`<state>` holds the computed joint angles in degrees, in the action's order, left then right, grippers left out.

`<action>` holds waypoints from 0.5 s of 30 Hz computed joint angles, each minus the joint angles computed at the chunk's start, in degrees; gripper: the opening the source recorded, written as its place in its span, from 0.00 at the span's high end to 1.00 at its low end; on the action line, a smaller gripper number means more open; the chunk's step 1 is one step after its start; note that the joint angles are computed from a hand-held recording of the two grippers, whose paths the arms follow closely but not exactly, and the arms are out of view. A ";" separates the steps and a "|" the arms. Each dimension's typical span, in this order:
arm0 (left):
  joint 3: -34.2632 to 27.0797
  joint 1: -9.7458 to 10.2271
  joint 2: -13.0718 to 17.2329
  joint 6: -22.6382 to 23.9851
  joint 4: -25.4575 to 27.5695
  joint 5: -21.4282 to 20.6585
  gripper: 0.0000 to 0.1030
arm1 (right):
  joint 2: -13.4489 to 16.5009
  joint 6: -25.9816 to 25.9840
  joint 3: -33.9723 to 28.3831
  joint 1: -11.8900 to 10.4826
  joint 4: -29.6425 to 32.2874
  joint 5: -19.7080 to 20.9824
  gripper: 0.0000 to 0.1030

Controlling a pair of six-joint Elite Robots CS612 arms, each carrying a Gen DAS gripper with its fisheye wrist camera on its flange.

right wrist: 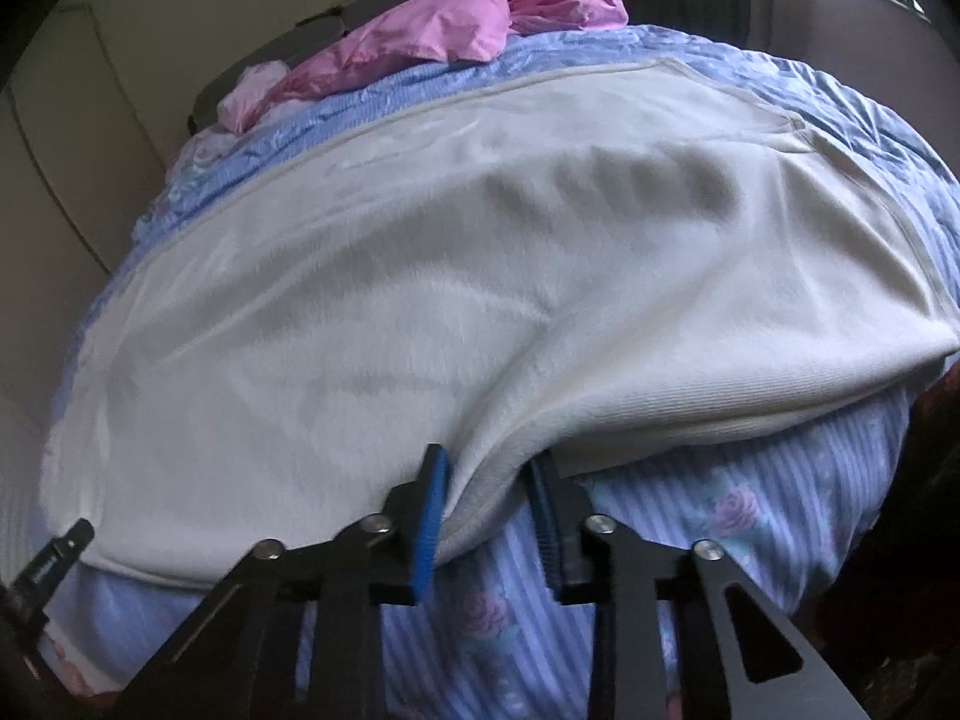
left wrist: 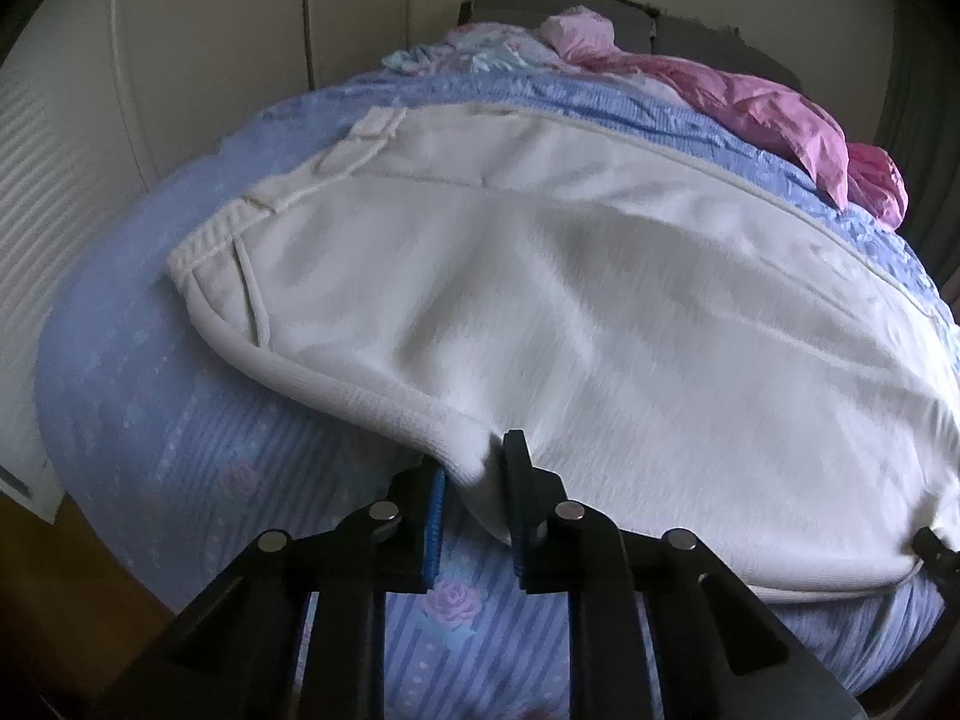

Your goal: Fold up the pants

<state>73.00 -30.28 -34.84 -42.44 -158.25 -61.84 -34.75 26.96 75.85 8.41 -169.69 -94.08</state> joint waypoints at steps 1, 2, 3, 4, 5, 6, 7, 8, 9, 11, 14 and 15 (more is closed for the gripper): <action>-0.06 -0.04 -0.04 -0.02 -0.10 0.26 0.84 | -0.10 -0.34 0.08 -0.11 -0.59 0.32 0.78; -0.16 -0.13 -0.10 -0.07 -0.27 0.86 0.84 | -0.21 -0.67 0.08 -0.19 -0.88 0.65 0.80; -0.29 -0.15 -0.13 -0.16 -0.31 1.33 0.84 | -0.27 -0.94 0.06 -0.20 -1.19 0.83 0.82; -0.47 -0.19 -0.17 -0.34 -0.38 1.84 0.85 | -0.31 -1.18 0.03 -0.23 -1.55 0.93 0.82; -0.73 -0.23 -0.19 -0.54 -0.40 2.33 0.85 | -0.42 -1.57 0.05 -0.23 -2.27 0.89 0.82; -1.12 -0.23 -0.14 -0.53 -0.33 2.71 0.85 | -0.54 -2.47 -0.07 -0.19 -3.05 0.55 0.83; -1.44 -0.28 -0.11 -0.48 -0.34 3.24 0.86 | -0.65 -3.18 -0.19 -0.16 -3.55 0.34 0.83; -1.86 -0.36 -0.12 -0.27 -0.55 4.06 0.86 | -0.76 -3.63 -0.29 -0.14 -4.00 0.26 0.83; -1.99 -0.46 -0.18 0.00 -0.88 4.69 0.86 | -0.93 -4.13 -0.36 -0.17 -4.65 0.28 0.83; -2.77 -0.61 -0.21 1.31 -1.85 6.23 0.86 | -1.25 -5.22 -0.95 -0.35 -5.47 0.53 0.83; -4.90 -0.57 0.05 3.55 -3.06 7.67 0.86 | -1.52 -6.14 -2.13 -0.55 -6.56 0.83 0.83; -6.11 -0.47 0.34 4.29 -3.04 8.01 0.86 | -1.58 -6.23 -2.52 -0.58 -6.67 0.93 0.83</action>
